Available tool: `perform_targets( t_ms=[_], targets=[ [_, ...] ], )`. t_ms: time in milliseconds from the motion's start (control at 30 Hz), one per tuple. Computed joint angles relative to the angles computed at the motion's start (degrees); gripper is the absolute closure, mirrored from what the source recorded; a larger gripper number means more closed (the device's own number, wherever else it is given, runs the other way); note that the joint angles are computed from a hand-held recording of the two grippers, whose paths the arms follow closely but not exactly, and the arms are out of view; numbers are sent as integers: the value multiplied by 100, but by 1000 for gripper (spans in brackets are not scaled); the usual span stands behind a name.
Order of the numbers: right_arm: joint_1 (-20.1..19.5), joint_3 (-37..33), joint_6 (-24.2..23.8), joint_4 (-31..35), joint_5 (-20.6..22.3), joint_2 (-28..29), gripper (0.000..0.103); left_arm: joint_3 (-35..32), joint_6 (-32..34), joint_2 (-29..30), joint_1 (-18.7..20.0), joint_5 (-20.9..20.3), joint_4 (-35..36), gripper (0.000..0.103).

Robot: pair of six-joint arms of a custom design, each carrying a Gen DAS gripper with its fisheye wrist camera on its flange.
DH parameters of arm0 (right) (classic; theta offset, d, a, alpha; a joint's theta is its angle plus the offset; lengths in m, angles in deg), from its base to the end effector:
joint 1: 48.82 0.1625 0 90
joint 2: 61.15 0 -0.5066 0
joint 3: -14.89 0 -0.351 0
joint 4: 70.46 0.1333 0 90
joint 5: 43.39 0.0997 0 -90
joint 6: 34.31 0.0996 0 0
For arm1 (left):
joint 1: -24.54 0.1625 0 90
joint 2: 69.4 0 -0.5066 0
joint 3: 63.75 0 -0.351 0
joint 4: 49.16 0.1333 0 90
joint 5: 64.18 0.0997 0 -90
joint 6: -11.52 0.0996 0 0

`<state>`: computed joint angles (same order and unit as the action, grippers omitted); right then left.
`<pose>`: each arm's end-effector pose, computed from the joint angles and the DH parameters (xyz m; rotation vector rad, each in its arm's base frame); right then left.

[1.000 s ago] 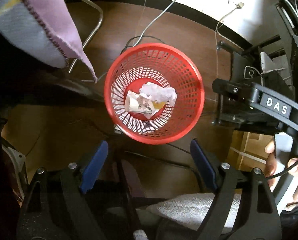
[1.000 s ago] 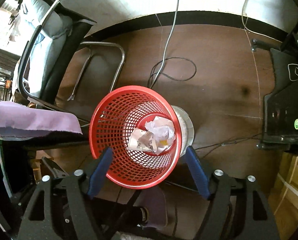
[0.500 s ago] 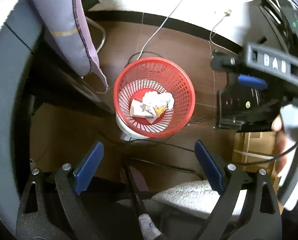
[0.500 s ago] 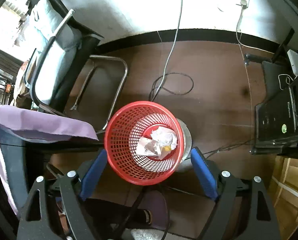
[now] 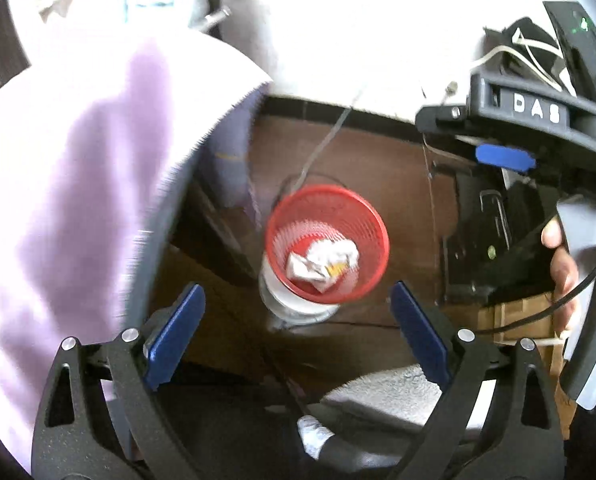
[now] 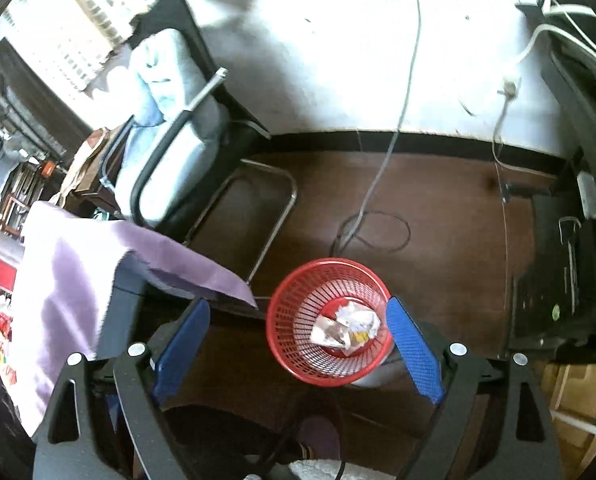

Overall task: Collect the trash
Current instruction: 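Bring both tools back over the table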

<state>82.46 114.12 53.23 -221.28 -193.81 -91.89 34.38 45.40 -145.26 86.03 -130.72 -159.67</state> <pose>0.4681 -0.4625 0.0329 -0.8298 -2.1736 1.1536 -0.1084 -0.5618 0.4263 1.4231 2.3335 0.0685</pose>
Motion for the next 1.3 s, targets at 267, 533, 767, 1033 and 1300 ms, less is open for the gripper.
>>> perform_targets(
  t_ms=[267,533,767,1033,1300],
  targets=[
    [214,-777,-817,70,-105,299,14,-555,49,-231,143,-294,156,11],
    [329,-1826,-1869,108,-16,754,14,-1048,34,-421,245,-476,193,9],
    [435,-3006,-2979,171,34,1249,13,-1639,-16,-455,399,-542,150,7],
    [515,-4525,-4098,446,361,1908,12,-2571,-299,-280,710,-563,326,7],
    [556,-6498,-5074,1148,865,2769,10,-3486,-380,-107,1040,-493,492,7]
  ],
)
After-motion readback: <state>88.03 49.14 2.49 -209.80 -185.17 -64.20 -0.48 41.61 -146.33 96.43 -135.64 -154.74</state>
